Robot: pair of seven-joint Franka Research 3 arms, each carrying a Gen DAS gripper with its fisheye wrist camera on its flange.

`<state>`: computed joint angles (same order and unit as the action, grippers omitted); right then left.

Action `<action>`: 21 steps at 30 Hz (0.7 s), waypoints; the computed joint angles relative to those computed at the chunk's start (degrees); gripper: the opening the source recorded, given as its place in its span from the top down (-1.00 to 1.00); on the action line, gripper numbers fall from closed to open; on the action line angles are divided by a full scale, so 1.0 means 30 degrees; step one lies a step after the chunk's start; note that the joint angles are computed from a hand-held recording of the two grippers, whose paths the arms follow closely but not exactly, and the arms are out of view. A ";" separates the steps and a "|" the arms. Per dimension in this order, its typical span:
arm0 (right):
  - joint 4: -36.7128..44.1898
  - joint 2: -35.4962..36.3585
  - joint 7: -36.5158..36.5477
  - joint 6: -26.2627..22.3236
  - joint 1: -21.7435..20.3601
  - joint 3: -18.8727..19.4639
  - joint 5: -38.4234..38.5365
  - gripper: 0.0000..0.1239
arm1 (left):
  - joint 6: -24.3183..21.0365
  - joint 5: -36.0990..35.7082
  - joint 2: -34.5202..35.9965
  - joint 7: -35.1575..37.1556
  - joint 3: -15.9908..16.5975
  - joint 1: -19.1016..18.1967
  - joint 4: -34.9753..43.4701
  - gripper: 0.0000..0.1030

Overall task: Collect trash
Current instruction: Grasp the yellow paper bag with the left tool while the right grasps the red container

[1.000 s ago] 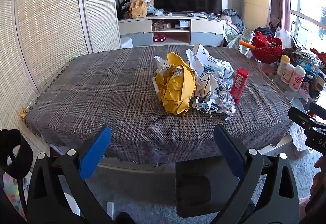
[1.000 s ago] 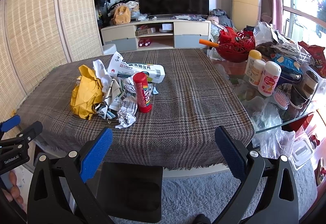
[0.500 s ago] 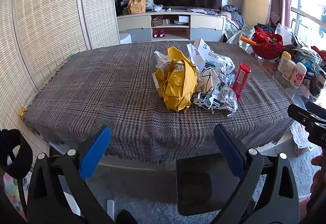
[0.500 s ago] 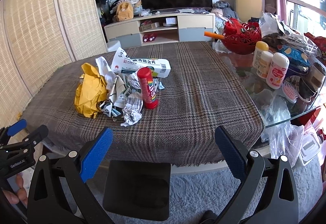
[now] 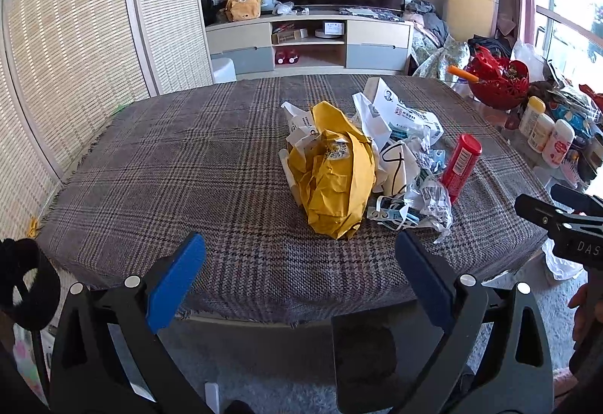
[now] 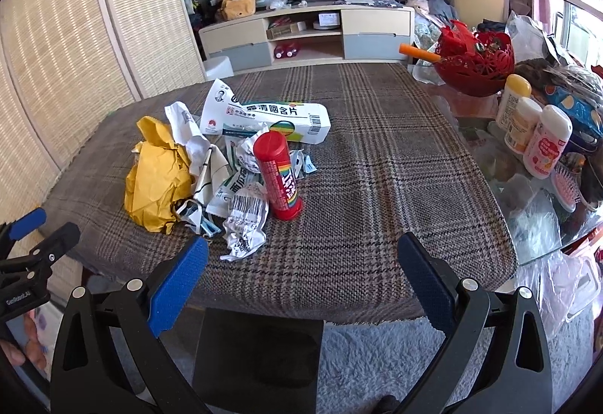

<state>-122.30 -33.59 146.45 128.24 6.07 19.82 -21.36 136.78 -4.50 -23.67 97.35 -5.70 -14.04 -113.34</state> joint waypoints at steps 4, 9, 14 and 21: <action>0.0485 0.0624 0.0112 0.0146 -0.0385 -0.0067 -0.0415 -0.58 | -0.0555 -0.0230 0.1255 0.0187 -0.0067 -0.0001 0.1163 -0.84; 0.0665 0.1374 0.0171 0.0824 -0.0284 -0.0423 -0.0696 -0.33 | -0.0017 -0.0974 0.1988 0.0099 -0.0167 0.0054 0.1439 -0.84; 0.0950 0.2218 -0.0140 0.1717 -0.0047 -0.0816 -0.0693 -0.33 | -0.0135 -0.0998 0.2962 0.0319 -0.0486 0.0137 0.2066 -0.84; 0.1760 0.3476 -0.0831 0.1943 0.0347 -0.1200 -0.0878 -0.33 | -0.0251 -0.1490 0.3959 0.0641 -0.0714 0.0286 0.3004 -0.68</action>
<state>-117.02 -23.17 143.96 134.07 7.11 16.21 -24.00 136.03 -8.97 -11.79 99.27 -7.84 -13.18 -104.33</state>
